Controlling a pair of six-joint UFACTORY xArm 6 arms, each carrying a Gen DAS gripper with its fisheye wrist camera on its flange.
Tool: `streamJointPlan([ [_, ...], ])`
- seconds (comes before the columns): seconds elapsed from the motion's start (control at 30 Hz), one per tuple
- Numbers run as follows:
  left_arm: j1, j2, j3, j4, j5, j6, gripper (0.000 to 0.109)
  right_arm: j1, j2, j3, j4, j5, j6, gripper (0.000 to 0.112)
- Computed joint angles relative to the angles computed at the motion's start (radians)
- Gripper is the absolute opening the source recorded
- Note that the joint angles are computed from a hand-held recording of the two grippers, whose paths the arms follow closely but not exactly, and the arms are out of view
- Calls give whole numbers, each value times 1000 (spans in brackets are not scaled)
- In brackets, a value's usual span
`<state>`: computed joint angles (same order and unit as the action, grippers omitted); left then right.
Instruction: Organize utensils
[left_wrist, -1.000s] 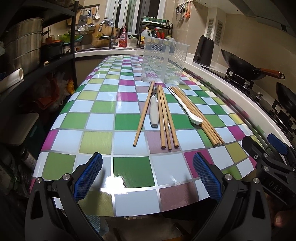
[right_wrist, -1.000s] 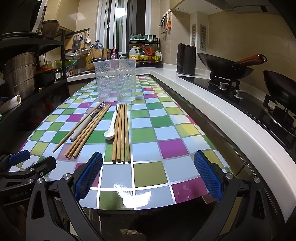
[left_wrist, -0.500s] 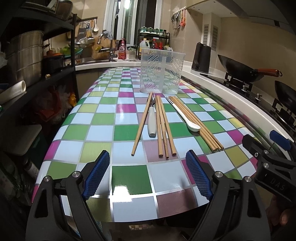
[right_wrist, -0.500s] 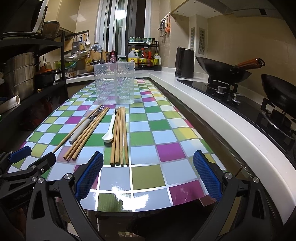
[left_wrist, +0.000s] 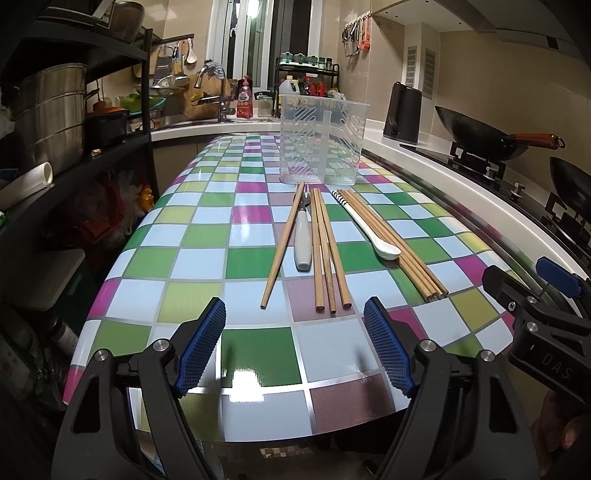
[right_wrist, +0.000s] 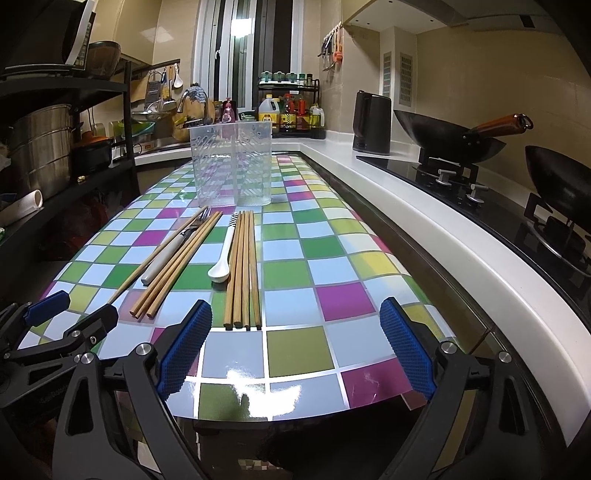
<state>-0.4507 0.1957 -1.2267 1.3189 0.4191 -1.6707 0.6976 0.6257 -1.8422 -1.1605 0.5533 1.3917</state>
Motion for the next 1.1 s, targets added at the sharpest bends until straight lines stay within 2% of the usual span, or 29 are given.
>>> streamJointPlan([
  [0.1,6,4,1,-20,-21,17,72,-2,-1,3,11,-5,-11,86],
  [0.17,3,9,-4,-25,-15,24,64,-4,1,3,32,-13,-29,81],
  [0.27,5,8,-2,-28,-15,23,50,-14,7,3,80,-41,-59,65],
  [0.33,9,12,-2,-45,-25,38,45,-23,13,1,122,-69,-89,55],
  [0.4,18,13,1,-67,-56,50,42,-35,22,-1,183,-109,-124,43],
  [0.47,30,21,3,-123,-100,99,31,-45,35,-10,243,-142,-167,30],
  [0.57,30,24,0,-148,-94,125,21,-52,77,-60,355,-154,-263,25],
  [0.73,45,34,-3,-197,-83,151,18,-51,179,-194,565,-134,-458,25],
  [0.97,60,65,-31,-210,-52,145,18,-46,253,-294,643,-83,-536,24],
  [1.1,59,85,-57,-204,-40,150,18,-47,265,-311,653,-81,-560,19],
])
